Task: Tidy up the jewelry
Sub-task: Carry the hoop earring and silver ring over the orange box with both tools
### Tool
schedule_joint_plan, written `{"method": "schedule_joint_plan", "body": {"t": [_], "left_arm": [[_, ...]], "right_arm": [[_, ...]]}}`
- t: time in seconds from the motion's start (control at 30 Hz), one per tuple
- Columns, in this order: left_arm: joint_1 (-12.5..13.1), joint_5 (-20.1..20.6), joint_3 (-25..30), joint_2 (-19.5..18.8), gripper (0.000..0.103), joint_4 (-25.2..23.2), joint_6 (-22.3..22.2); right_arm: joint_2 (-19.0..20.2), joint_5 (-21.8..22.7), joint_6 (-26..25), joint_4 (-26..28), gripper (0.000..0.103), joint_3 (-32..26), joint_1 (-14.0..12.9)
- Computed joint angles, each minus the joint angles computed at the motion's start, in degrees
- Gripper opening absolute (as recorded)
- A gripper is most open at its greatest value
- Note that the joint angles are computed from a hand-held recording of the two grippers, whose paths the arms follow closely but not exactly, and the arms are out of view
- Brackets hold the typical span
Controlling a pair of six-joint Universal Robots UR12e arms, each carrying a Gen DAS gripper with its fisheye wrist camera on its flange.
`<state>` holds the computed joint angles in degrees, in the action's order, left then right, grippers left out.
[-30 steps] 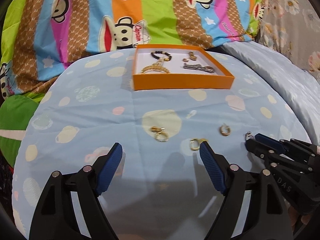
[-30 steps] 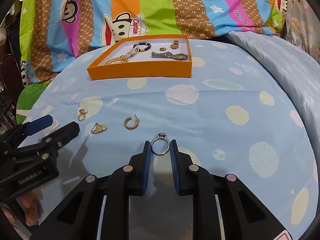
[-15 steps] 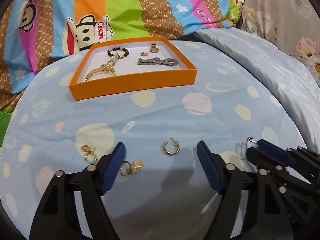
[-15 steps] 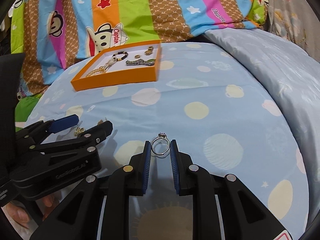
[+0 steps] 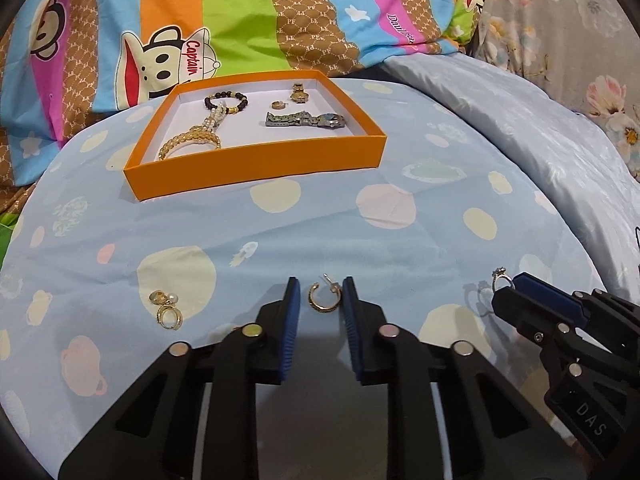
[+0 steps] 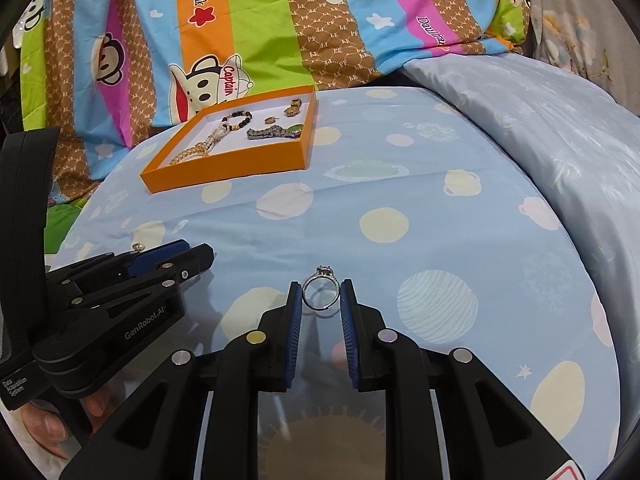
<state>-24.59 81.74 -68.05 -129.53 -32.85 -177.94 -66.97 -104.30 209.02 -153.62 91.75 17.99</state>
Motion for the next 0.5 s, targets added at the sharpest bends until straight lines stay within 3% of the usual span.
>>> {"method": "schedule_joint_plan", "body": {"t": [0.5], "left_arm": [[2.01,-5.36,-2.46,2.92,0.016,3.09,-3.06]], "right_arm": [[0.46,0.66,-3.0,-2.31,0.018,-2.2,0.16]]}}
